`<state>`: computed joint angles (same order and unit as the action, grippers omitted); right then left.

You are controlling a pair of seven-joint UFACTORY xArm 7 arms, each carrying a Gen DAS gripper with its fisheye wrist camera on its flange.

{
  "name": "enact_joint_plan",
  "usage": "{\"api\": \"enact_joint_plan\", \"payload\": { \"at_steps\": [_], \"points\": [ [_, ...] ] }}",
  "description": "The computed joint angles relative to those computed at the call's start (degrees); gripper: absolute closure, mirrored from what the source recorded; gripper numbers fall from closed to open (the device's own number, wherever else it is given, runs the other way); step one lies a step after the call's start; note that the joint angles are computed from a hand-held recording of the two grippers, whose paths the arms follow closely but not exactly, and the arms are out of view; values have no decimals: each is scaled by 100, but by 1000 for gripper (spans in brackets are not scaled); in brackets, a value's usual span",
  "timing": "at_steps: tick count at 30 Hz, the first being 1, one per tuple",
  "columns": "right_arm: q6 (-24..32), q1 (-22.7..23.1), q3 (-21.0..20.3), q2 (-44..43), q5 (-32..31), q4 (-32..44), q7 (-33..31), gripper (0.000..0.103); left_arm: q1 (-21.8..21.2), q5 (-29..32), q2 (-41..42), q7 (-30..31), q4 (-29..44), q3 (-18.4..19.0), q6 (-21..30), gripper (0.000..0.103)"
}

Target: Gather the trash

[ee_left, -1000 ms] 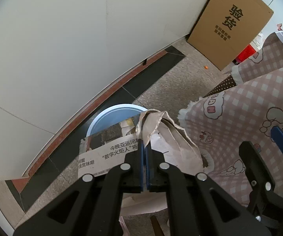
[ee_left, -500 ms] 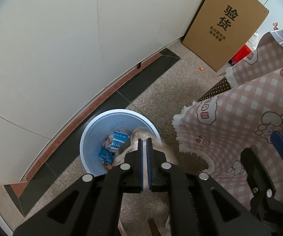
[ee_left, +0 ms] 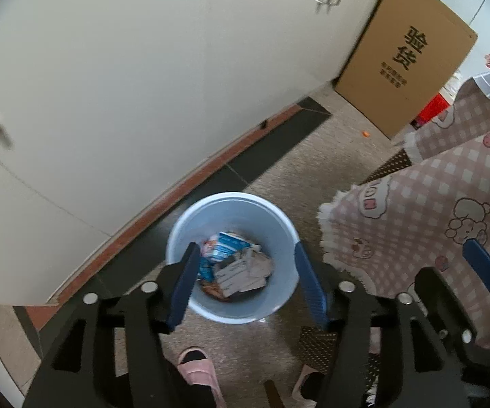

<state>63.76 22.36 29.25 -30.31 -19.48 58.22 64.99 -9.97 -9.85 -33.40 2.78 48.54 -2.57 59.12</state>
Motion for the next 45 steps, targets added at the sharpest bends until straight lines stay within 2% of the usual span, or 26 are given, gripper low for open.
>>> {"api": "enact_joint_plan", "payload": {
  "at_steps": [11,17,21,26,31,35,39,45],
  "points": [
    [22,64,301,461,-167,1243,71,24,528,522,-1191,15,302,264,638,33],
    [655,-44,656,453,-462,2159,76,22,534,470,-1639,131,908,324,907,26],
    [1296,-271,958,179,-597,2729,-106,20,309,239,-1870,189,1420,258,1137,24],
    [2463,-898,1465,-475,-695,3564,-409,16,-4,-46,-2133,85,1935,-31,1237,20],
    [3489,-1543,1664,-1233,-645,4296,-843,13,-337,-299,-2354,-94,2342,-390,1263,17],
    [4174,-2073,1690,-1714,-553,4937,-1241,11,-506,-372,-2512,-222,2678,-677,1232,15],
    [4787,-2683,1636,-2084,-506,5682,-1701,9,-697,-494,-2617,-317,2949,-812,1211,14],
    [5344,-3455,1408,-2429,-340,6564,-2304,7,-778,-572,-2816,-488,3289,-1059,1092,11]
  ]
}}
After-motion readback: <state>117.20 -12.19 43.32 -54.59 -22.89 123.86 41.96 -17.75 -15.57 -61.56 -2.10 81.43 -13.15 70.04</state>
